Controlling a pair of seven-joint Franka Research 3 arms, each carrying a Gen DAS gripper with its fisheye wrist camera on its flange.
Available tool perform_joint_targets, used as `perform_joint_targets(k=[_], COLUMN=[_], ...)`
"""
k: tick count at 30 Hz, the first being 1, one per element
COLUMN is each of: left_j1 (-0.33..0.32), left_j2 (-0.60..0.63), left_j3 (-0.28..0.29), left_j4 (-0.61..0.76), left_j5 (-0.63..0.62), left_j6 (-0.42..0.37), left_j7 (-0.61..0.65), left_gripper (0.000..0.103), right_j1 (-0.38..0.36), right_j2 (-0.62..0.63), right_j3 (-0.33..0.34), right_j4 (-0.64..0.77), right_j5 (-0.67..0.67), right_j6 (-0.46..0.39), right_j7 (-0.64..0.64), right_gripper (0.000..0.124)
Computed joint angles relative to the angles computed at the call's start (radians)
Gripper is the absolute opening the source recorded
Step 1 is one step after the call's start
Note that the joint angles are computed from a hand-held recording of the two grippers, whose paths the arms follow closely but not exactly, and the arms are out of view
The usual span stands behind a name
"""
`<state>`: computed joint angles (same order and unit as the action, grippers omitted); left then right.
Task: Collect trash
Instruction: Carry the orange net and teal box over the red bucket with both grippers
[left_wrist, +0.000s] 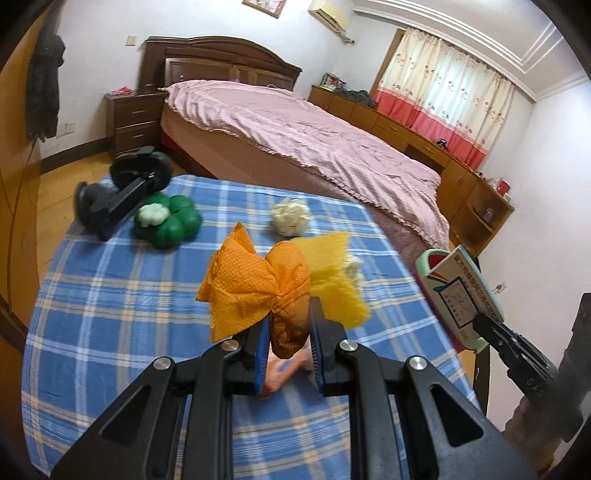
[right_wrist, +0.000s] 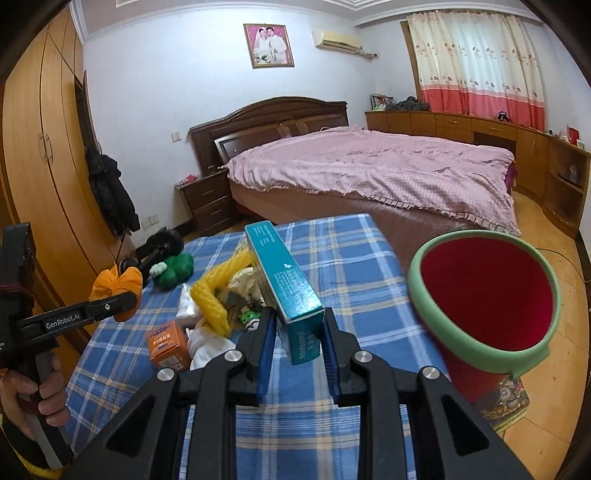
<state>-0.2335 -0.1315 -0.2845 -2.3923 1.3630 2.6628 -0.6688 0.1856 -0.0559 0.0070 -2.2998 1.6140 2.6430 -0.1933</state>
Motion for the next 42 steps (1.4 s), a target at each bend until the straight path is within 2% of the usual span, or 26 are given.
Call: perform_joint_targets(k=[6,17,31,37,42], left_j1=[-0.011,-0.064,-0.186,-0.223,-0.238], left_j2=[0.075,0.243,0.492,0.6,0.698], left_j3=[0.009,0.05,0.131,0.161,0.165], left_j4=[0.097,0.311,0.634,0.756,0.859], left_j5=[-0.011,-0.082,-0.264,-0.378,-0.496], left_j6=[0.04,0.091,0.088,0.109,0.124], left_j7=[0.072,0.259,0.587,0.735,0.879], left_gripper=[0.019,0.019,0.019,0.019,0.019], right_j1=[-0.023,-0.081,-0.171,-0.208,-0.232], right_j2=[0.006,0.056,0.165,0.222,0.27], right_j3=[-0.017,-0.039,-0.048,-0.04,-0.028], right_j4=[0.013,0.088,0.205,0.256,0.292], right_j5=[-0.012,-0.038,-0.115,-0.14,-0.168], right_j6=[-0.013,0.023,0.042,0.063,0.082], right_j7=[0.026,0.092,0.224,0.282,0.341], right_gripper=[0.026,0.026,0.026,0.026,0.026])
